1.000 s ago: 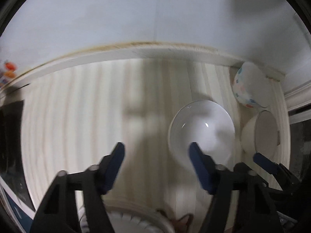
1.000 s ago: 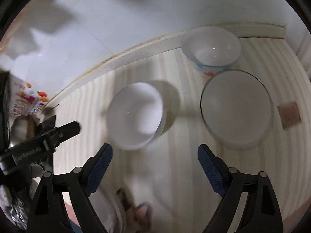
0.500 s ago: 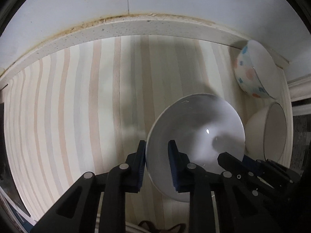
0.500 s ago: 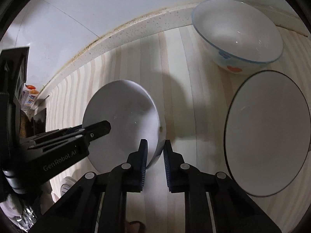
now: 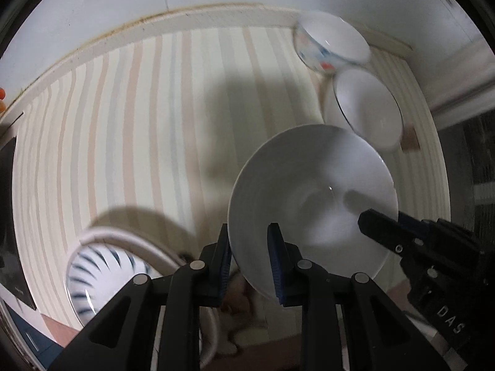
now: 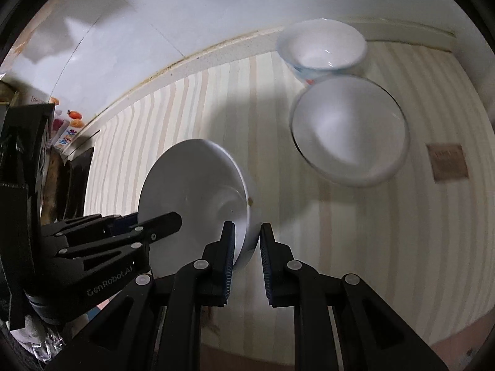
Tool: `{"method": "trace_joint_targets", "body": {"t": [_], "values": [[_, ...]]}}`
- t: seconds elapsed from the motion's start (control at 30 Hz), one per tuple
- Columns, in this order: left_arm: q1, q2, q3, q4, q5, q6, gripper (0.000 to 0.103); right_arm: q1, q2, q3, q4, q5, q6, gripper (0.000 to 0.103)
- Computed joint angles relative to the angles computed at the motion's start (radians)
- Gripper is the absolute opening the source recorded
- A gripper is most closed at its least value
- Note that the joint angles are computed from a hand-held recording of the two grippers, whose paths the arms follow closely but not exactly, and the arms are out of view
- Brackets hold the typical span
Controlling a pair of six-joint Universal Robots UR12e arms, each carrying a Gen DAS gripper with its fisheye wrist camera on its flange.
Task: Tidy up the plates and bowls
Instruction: 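Lift the white bowl with both tools and carry it toward the second white bowl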
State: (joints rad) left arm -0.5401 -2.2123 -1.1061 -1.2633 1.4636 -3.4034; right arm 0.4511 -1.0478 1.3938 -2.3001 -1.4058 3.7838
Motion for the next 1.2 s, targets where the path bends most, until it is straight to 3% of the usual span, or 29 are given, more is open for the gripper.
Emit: {"method": "trace_joint_targets", "body": {"t": [0.4, 1.07, 1.2], "values": [[-0.04, -0.019, -0.01, -0.062, -0.018, 0.044, 0.02, 0.005, -0.103, 0.197, -0.056, 0.025, 0.069, 0.018], [-0.076, -0.056, 0.035, -0.104, 0.029, 0.073, 0.02, -0.006, -0.105, 0.247, -0.081, 0.077, 0.114, 0.018], [-0.067, -0.008, 0.008, -0.115, 0.037, 0.094, 0.02, -0.022, -0.111, 0.259, -0.082, 0.13, 0.129, 0.019]]}}
